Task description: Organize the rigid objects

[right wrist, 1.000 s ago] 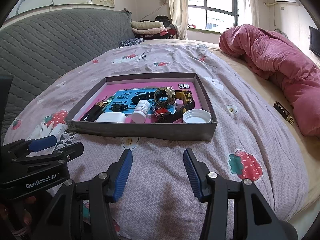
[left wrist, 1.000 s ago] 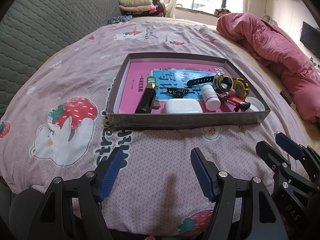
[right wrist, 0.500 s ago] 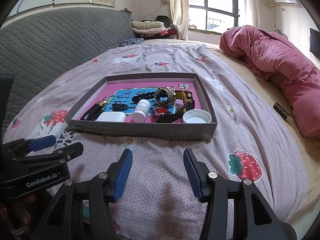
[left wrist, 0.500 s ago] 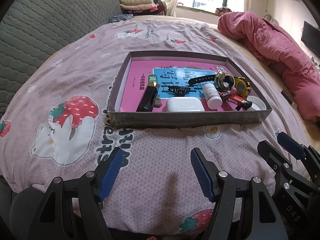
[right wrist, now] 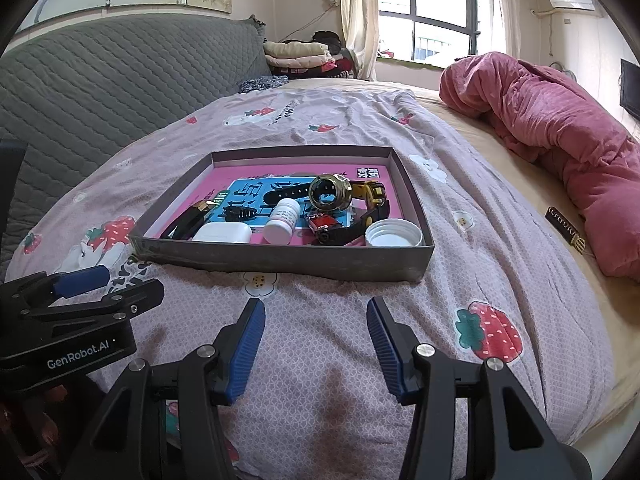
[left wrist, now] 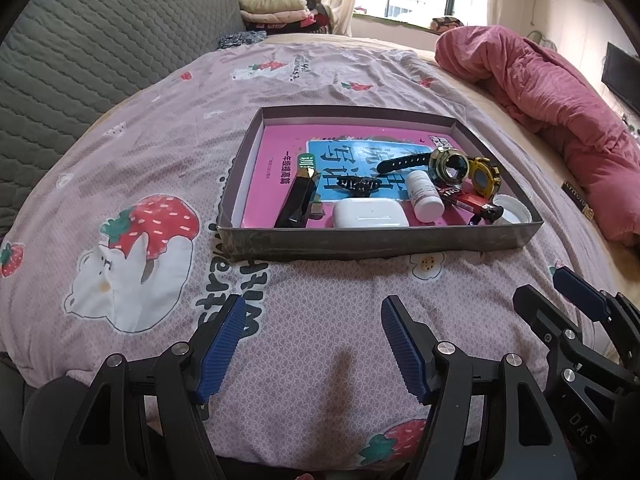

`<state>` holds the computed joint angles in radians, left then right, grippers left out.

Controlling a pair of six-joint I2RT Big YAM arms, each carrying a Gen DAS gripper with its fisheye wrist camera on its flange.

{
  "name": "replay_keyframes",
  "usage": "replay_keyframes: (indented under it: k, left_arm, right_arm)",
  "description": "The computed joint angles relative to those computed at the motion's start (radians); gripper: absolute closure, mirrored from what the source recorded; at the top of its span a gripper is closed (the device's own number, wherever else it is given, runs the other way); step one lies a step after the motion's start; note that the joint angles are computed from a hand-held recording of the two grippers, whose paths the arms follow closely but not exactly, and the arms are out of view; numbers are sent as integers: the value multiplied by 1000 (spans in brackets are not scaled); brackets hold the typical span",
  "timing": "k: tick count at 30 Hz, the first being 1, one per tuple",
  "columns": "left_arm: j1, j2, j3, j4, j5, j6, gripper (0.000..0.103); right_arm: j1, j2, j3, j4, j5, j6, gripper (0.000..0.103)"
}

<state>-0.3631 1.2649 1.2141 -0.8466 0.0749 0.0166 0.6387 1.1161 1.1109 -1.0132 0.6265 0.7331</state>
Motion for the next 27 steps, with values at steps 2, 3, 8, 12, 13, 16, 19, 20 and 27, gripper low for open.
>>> replay_keyframes:
  k: [2, 3, 8, 12, 13, 16, 19, 20, 27]
  left_arm:
    - [0, 2, 3, -2, -1, 0, 32]
    - [0, 1, 3, -1, -2, 1, 32]
    - [0, 1, 2, -1, -5, -1, 31]
    - [2, 2, 4, -2, -5, -2, 32]
    - [1, 2, 4, -1, -5, -2, 31]
    - [1, 3, 5, -4, -8, -1, 32]
    - [3, 4, 7, -4, -11, 1, 31]
    - [4, 3, 7, -4, -10, 0, 31]
    - [1, 6, 5, -4, -38, 5, 31]
  right_arm:
    - [1, 0, -1, 2, 0, -1, 51]
    - [1, 0, -1, 1, 1, -2, 51]
    - [1, 0, -2, 3, -1, -3, 51]
    - [0, -2, -3, 4, -3, -4, 51]
    - [0, 0, -2, 2, 0, -2, 51]
    - [-2, 0, -3, 2, -3, 0, 51]
    - [-1, 0, -4, 0, -2, 1, 51]
    - [-1, 0, -4, 0, -2, 0, 51]
    - [2, 3, -1, -7, 1, -4, 51]
